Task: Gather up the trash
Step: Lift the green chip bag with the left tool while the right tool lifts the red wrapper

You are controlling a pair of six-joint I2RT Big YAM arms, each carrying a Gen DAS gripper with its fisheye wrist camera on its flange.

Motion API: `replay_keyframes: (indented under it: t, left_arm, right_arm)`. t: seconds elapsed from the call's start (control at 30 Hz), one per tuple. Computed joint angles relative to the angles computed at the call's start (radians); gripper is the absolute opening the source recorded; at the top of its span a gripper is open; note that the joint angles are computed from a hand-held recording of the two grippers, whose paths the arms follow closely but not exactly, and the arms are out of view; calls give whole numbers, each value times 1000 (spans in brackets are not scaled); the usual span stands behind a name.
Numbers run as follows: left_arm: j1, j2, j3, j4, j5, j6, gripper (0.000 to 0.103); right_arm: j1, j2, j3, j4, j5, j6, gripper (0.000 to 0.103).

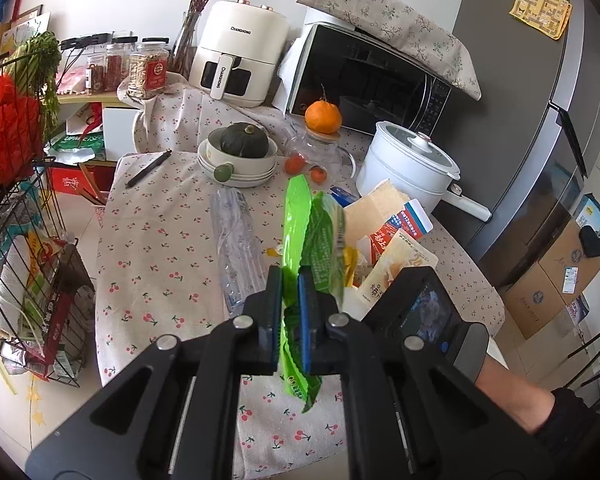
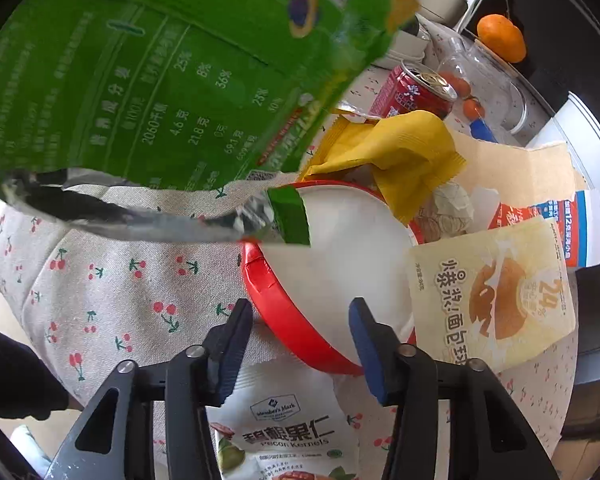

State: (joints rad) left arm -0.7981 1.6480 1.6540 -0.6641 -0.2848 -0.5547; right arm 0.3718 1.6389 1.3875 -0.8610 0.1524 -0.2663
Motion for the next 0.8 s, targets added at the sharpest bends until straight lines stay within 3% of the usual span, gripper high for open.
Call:
replay_keyframes:
  t: [0.1,0.2,0.4,0.6,0.8]
  left_arm:
    - [3,-1,-1,4,-21,-7,7]
    - [-1,-11,-11,18,-67,-11,6]
    - [3,-36,-35,52,-146,-28,6]
    - [12,-55,-51,68,-171,-60,6]
    - [5,-57,-49,66,-195,-57,6]
  right_arm:
    - [0,-1,-10,69,7,-26,22]
    - [-17,-16,-7,117,-44,3,15]
    - [-64,-55,-4,186,-178,114,15]
    - [-115,-106,-14,226,-318,238,15]
    - [-179,-194,-57,179,-523,352,15]
